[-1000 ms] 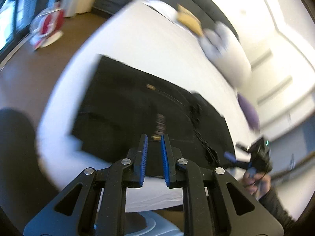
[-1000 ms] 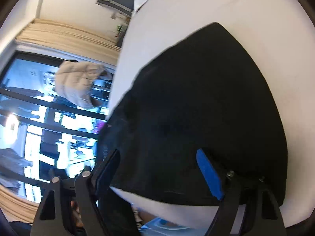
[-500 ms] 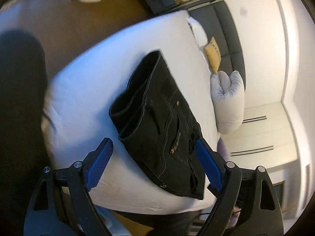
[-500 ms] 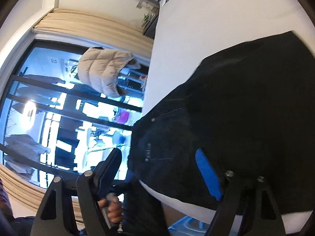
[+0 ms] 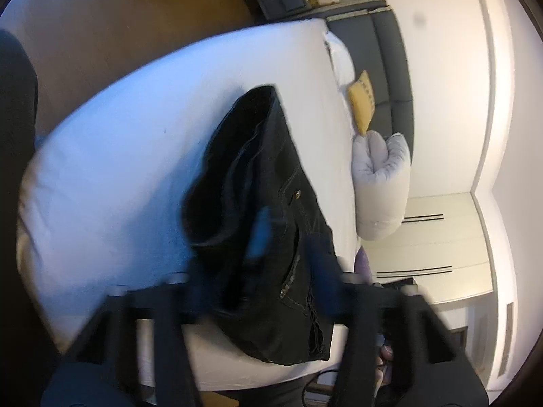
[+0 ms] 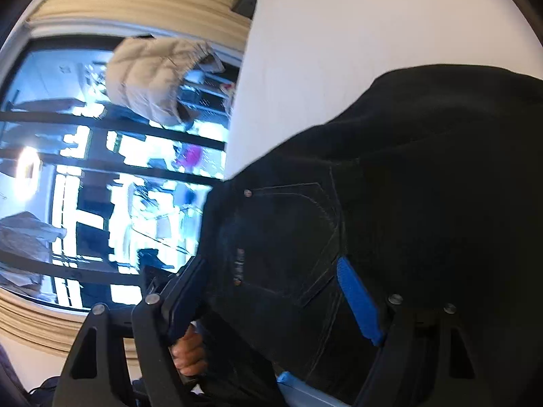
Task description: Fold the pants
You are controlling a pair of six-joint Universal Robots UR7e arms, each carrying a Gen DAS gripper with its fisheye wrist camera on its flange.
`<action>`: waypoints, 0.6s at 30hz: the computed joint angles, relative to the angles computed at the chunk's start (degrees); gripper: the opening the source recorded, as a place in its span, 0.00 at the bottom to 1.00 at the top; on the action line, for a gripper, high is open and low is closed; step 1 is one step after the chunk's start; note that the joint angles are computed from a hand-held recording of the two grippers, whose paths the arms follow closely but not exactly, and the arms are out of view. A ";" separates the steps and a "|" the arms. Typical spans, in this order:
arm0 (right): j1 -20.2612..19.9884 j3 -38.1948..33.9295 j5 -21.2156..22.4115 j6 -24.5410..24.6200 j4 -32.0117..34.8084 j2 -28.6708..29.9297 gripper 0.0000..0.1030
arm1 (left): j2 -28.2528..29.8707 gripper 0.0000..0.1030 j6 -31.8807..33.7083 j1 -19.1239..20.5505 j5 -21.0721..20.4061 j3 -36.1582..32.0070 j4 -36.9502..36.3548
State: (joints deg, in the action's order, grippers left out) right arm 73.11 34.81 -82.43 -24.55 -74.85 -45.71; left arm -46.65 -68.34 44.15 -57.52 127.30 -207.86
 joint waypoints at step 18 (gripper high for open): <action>-2.58 3.44 0.27 0.34 -2.24 -1.10 0.85 | 0.46 0.11 18.65 -4.34 4.16 -14.94 18.63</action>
